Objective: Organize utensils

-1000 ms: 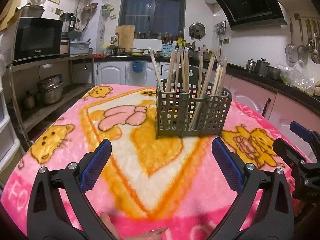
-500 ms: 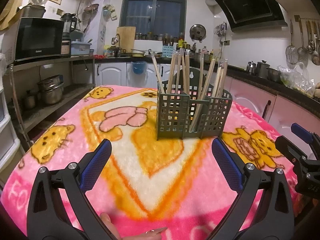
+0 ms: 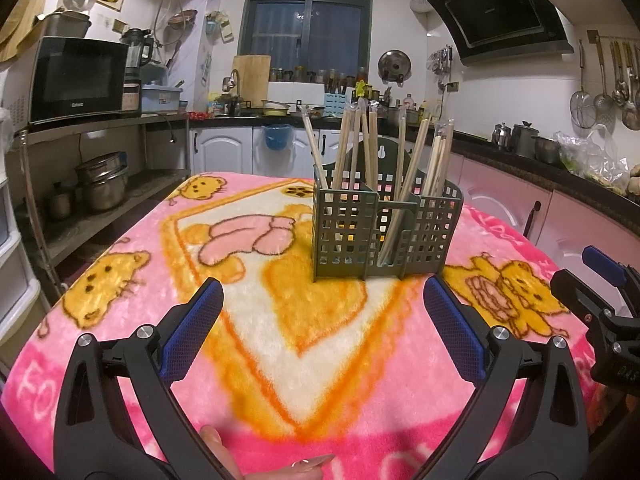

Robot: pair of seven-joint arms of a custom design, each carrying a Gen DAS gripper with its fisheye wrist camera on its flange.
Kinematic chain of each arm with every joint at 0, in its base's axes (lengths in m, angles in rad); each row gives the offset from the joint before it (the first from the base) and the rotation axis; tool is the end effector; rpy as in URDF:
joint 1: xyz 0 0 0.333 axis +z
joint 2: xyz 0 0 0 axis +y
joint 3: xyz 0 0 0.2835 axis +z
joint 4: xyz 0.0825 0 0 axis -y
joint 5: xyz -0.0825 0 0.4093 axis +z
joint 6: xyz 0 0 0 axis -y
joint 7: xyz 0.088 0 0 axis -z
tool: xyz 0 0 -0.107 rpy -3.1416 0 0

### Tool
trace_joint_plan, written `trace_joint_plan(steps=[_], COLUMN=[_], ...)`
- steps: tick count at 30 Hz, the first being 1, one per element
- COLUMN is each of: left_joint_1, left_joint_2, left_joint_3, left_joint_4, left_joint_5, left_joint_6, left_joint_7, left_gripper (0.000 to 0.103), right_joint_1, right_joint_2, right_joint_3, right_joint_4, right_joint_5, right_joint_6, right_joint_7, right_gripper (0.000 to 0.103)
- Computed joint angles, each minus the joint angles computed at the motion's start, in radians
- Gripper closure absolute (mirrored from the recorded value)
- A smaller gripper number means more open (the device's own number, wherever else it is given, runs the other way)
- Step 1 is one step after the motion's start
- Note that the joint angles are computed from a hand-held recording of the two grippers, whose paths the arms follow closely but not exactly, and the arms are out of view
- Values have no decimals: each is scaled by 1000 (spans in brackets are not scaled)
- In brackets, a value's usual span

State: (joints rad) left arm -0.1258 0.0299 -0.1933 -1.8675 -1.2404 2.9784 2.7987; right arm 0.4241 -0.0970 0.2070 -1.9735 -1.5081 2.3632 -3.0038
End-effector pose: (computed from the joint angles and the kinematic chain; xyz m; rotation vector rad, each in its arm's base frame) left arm 0.6151 -0.1327 0.5436 -1.2182 1.8608 -1.3282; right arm 0.4910 0.3477 0.5353 -1.3272 1.5142 -1.2344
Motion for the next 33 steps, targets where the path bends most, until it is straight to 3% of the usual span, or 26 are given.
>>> trace_joint_plan(steps=[33], left_joint_1=[0], left_joint_2=[1], left_joint_3=[0], left_joint_4=[1], left_joint_5=[-9], left_joint_6=[0], left_joint_7=[9], left_gripper=[11], right_joint_1=[-3], right_joint_2=[-6], right_joint_3=[1], right_joint_4=[-7], right_joint_5=[-2], right_joint_6=[0], right_joint_7=[5], right_gripper=[6])
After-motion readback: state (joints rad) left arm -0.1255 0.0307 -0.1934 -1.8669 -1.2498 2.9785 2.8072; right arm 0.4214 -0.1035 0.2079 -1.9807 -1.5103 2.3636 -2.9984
